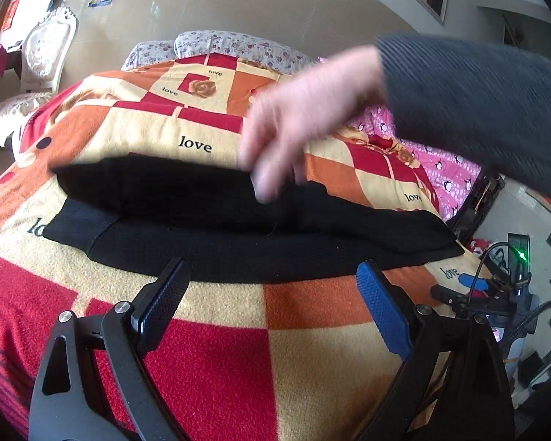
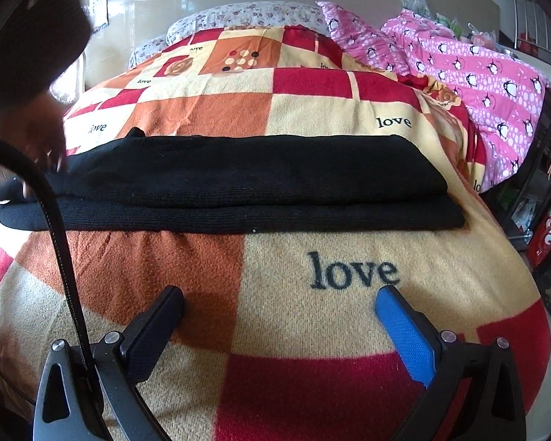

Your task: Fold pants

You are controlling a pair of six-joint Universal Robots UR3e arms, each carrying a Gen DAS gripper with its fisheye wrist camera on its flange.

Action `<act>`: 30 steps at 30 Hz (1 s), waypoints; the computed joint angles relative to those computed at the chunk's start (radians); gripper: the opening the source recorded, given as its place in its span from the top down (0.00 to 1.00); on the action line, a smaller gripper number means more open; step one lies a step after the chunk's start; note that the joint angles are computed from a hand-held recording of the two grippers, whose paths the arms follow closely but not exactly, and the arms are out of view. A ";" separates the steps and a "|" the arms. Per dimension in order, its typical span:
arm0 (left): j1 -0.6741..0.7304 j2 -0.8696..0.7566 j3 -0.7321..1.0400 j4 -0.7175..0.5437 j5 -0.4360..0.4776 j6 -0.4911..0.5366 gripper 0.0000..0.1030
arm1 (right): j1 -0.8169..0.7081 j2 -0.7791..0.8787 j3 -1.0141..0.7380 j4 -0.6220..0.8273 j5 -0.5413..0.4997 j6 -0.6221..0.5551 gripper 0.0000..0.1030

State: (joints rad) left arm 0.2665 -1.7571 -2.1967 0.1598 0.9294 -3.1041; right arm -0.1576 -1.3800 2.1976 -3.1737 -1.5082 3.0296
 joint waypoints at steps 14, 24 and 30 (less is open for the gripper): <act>-0.025 -0.044 0.010 0.073 0.025 -0.033 0.10 | -0.005 -0.008 0.014 -0.006 0.008 -0.006 0.00; -0.019 -0.053 0.027 0.035 0.029 -0.020 0.10 | -0.006 -0.002 0.014 -0.017 0.011 -0.010 0.00; -0.031 -0.050 0.044 -0.006 0.051 -0.011 0.10 | -0.006 0.000 0.012 -0.015 0.009 -0.009 0.00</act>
